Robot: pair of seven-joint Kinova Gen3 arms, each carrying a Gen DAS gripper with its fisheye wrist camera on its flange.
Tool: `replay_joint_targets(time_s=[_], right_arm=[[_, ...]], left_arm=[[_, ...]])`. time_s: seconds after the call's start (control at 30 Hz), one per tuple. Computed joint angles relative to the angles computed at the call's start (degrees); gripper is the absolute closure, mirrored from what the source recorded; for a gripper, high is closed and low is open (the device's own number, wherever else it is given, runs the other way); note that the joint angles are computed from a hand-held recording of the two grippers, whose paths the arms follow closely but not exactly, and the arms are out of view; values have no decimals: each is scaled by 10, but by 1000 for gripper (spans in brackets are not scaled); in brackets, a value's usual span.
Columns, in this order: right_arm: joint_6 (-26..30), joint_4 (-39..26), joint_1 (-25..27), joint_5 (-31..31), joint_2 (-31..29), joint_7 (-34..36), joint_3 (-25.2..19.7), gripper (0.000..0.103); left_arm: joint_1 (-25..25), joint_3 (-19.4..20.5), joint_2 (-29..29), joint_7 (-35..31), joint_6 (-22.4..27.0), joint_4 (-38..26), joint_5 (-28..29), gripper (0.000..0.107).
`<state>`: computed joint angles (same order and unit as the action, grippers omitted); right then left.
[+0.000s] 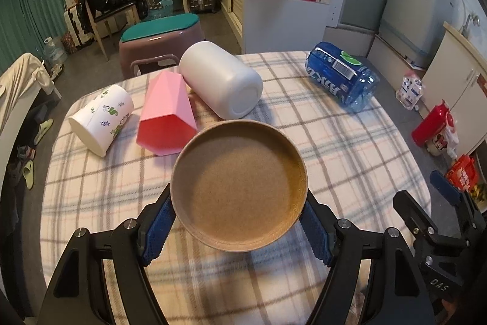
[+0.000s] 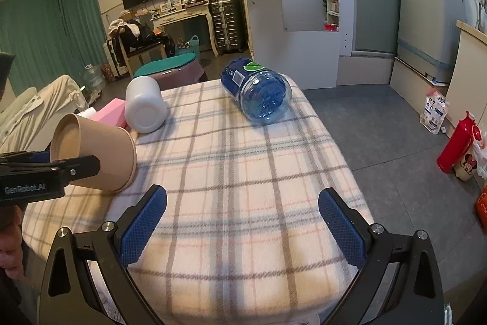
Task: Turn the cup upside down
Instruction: 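Rotate the kraft cup with the left gripper so its open rim faces up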
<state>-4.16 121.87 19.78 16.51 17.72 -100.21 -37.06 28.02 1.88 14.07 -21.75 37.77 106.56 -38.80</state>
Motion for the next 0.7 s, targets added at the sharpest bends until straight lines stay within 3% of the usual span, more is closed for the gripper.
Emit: replay_joint_targets(time_s=[0.33,0.43,0.7], right_arm=[[10,-20,-29,-17,19,18,24,3],[14,-25,-41,-28,21,29,35,3],[15,-29,-56,-53,20,50,50,3]], left_arm=[[-17,-9,19,-40,-8,-22,21,30],[-39,-5,31,-75,-12,-29,64,30],[-19,-33,29,-55,-51,-4,55,30]])
